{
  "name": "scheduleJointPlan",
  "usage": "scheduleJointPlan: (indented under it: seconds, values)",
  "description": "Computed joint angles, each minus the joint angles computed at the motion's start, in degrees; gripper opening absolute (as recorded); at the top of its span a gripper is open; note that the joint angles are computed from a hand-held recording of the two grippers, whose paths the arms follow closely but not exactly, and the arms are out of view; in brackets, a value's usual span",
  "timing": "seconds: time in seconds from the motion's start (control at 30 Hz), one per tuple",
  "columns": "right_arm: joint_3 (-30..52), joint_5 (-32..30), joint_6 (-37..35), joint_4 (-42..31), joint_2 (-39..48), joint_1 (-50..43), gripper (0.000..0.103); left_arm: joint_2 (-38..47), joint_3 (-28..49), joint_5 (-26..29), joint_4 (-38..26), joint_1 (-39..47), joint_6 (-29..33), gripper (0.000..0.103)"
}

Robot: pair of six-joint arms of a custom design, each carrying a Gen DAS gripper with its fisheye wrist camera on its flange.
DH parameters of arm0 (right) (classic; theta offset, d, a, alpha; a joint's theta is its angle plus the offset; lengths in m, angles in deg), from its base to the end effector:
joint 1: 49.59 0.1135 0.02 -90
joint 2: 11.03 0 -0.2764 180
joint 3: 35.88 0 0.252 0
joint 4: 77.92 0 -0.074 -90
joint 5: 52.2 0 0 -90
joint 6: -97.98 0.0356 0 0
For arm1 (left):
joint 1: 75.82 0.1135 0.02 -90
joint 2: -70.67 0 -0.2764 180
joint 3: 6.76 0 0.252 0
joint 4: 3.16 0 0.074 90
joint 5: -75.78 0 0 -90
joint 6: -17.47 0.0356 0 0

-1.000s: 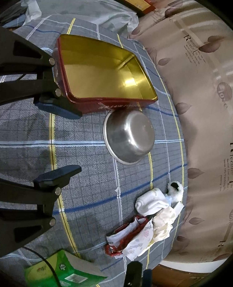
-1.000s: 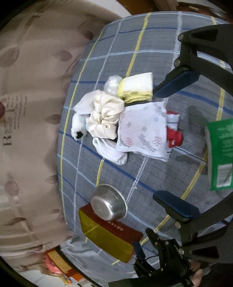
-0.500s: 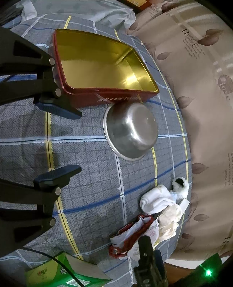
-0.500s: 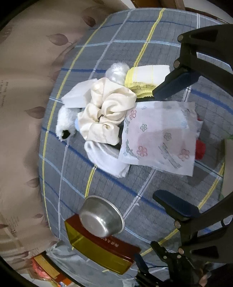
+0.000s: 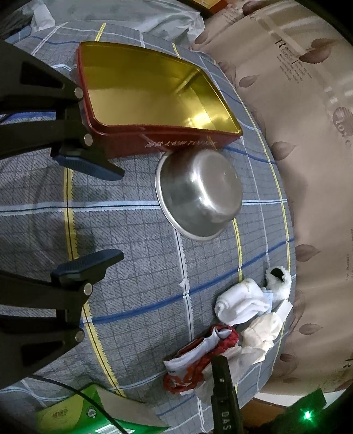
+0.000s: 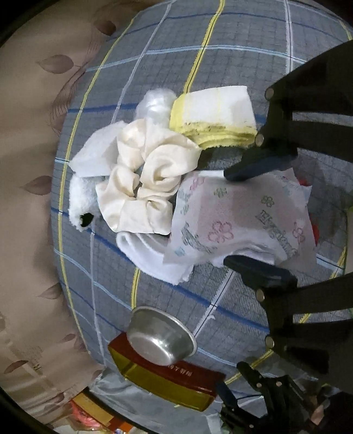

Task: Organize soft objects
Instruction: 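Reach the right gripper into the pile and grasp the floral white wipe packet, then reach the left gripper to the white socks and grasp them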

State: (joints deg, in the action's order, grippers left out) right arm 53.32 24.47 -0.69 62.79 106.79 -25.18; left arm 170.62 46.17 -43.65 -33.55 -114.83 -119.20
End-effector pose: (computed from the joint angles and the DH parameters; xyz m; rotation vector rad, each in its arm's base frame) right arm 0.3709 0.1774 0.1366 -0.8477 2.6330 0.3940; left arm 0.2149 -0.1516 0.0989 -0.2506 2.6074 0.3078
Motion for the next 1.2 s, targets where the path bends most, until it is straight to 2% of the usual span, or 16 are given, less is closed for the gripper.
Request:
scheduleJointPlan:
  seconds: [0.17,0.3,0.37,0.63,0.77,0.83,1.03,1.2]
  values:
    - [-4.1,-2.0,0.2,3.3,-3.0,-1.4,0.03,0.5,1.4,0.0,-1.1,-0.1,0.1,0.054]
    - [-7.1,-3.4,0.4,6.1,-4.9,-2.5,0.024,0.5,2.6,0.7,-1.6,0.0,0.8,0.054]
    - [-8.4,-4.8,0.7,7.6,-5.7,-3.6,0.018,0.6,3.4,1.0,-1.9,0.1,1.2,0.054]
    - [-14.8,-6.0,0.9,14.0,-11.7,-7.2,0.016,0.9,6.8,1.5,-3.4,0.9,3.3,0.054]
    - [-19.5,-0.2,1.0,20.7,-15.3,-9.2,0.016,0.8,8.2,4.3,-2.5,2.9,5.1,0.054]
    - [-21.6,5.0,0.9,24.4,-16.0,-10.0,0.016,0.8,9.3,5.2,-2.4,3.9,5.9,0.054]
    - [-25.6,18.8,-2.4,35.9,-12.7,-10.7,0.016,1.6,12.6,10.1,-0.4,7.4,8.7,0.054]
    - [-24.3,21.5,0.4,40.0,-7.7,-12.7,0.016,4.6,17.2,13.9,0.4,9.9,9.5,0.054]
